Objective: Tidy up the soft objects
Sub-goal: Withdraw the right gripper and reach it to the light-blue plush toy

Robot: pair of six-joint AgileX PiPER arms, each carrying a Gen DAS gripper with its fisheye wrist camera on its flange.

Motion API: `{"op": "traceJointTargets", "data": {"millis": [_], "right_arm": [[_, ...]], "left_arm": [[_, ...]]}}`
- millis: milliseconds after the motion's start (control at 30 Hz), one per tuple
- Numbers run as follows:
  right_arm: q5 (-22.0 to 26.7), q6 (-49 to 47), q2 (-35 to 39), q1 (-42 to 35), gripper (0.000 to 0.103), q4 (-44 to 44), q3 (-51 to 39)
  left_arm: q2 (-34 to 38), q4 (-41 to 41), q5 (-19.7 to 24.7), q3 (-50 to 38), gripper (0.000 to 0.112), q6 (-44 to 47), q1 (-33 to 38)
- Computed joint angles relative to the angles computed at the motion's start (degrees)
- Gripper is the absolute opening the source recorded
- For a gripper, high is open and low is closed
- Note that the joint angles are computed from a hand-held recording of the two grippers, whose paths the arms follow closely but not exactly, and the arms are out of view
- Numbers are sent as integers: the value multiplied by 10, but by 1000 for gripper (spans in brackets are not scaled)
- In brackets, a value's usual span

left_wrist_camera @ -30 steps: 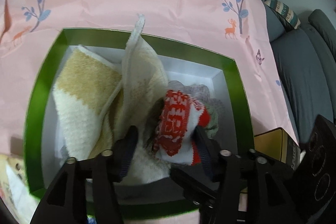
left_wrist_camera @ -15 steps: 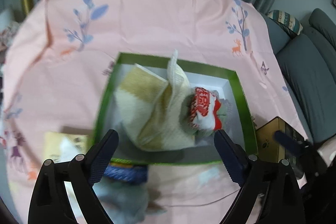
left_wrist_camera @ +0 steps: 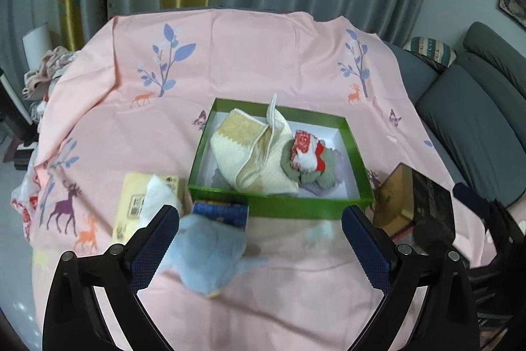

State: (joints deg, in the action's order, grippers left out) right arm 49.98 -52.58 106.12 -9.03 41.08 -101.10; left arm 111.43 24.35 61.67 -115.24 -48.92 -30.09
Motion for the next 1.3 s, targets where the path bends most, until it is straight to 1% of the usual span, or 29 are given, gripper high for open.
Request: {"op": "traceJointTargets", "data": {"millis": [133,233,400,600,733,867,1000,1067,1100,1233,1300], "right_arm": [[16,-29,-21,-20,101,30,29],[23,-53,-37,-33,101,43,55],[33,-89,-49,-50,101,64,84],[59,-139,-44,-62,101,101,118],[53,-167,-48,-55,101,104,160],[14,-169,-53,-42,101,87,205],[11,-165,-42,-38,101,88,212],[-3,-168,-43,-34,101,96,222],[-10,-169,-44,-32,101,101,228],[-6,-174,-41,-28,101,106,225],[-7,-202,-41,-28,101,124,230]], "left_arm": [[-45,17,-19,71,99,-35,-18],[-90,25,-43,138,99,-68,-23],[-167,40,-112,264,99,-147,-20],[-216,47,-171,382,99,-210,-7],[-227,33,-207,439,99,-224,2],[-227,26,-234,471,99,-235,0],[-207,12,-249,466,99,-207,1],[-198,0,-259,462,99,-192,7],[-193,-1,-261,458,99,-189,9],[-180,4,-263,445,99,-181,10],[-171,9,-260,437,99,-173,10]]}}
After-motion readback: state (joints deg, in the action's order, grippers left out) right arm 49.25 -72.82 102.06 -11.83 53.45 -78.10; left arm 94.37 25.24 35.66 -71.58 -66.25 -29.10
